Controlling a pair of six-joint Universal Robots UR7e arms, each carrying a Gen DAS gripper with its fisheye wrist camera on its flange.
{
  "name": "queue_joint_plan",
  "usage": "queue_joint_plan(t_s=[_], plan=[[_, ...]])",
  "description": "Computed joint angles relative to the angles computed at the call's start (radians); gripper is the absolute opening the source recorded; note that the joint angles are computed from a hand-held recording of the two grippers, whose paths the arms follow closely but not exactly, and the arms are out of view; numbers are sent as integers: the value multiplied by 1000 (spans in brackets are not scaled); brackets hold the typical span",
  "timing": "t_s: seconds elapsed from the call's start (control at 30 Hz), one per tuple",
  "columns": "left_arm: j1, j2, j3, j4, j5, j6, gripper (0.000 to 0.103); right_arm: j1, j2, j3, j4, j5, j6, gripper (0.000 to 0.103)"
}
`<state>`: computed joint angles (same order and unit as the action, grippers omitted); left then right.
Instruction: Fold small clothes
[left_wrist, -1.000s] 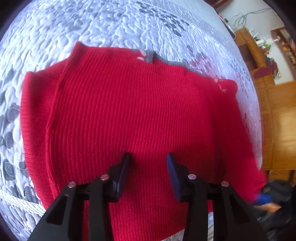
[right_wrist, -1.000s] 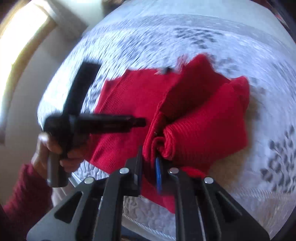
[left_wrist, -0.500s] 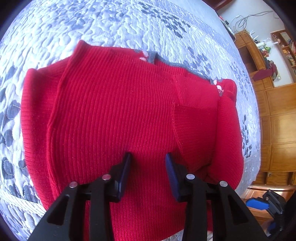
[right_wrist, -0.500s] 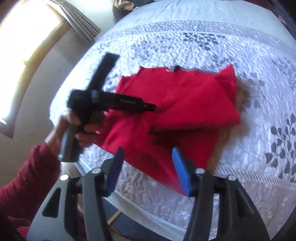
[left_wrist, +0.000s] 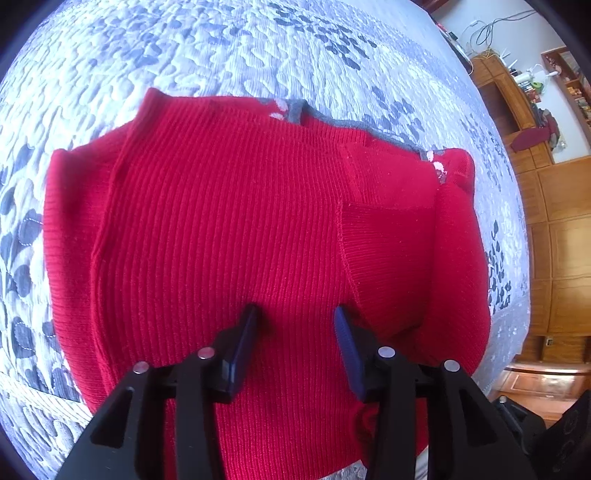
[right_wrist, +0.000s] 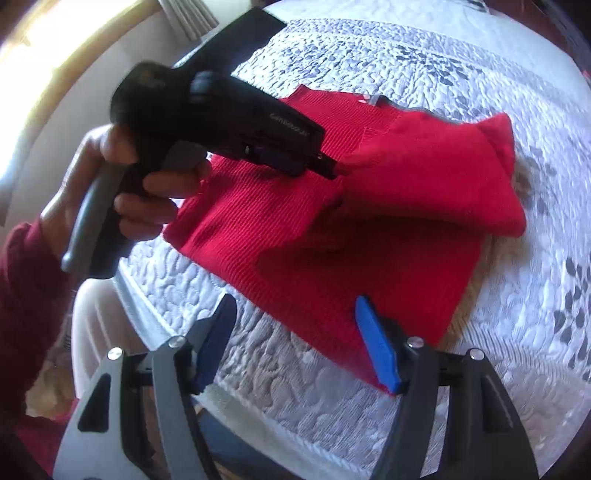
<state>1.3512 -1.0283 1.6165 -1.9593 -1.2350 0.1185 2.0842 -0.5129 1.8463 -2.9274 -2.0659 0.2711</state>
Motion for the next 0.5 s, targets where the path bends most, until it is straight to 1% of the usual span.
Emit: queue_joint_plan(t_s=[0.03,0.07,0.1,0.17,0.2,0.3,0.37,0.4,0.43,0.47,0.5], plan=[[1,-1,-1,2,-3,0,45,-1,8,-9,7,-5,-6,47],[4,0,-4,5,-8,0,45,-5,17,-23,33,-9,-1,40],[6,0,-6,7,-14,0,45,-11,19,-24,33,1,3,28],[11,0,-11,12,-25,0,45,-30,17,0,-12,65,2,15],[13,0,-13,14,-29,0,45,-36,14,11,-25,91,1,6],[12,2,-16,19,-28,-9,45,-53,18,38,-45,142,12,6],[6,-1,-12,16,-22,-24,45,-74,19,68,-93,180,20,10],[2,-7,-7,8,-21,-30,45,-88,12,101,-168,219,22,14],[-4,-17,3,-4,-14,-30,45,-100,1,135,-233,264,24,27],[-18,-35,27,-39,6,-16,44,-115,-13,174,-308,313,23,35],[-35,-54,58,-88,37,9,44,-119,-22,197,-351,328,24,42]])
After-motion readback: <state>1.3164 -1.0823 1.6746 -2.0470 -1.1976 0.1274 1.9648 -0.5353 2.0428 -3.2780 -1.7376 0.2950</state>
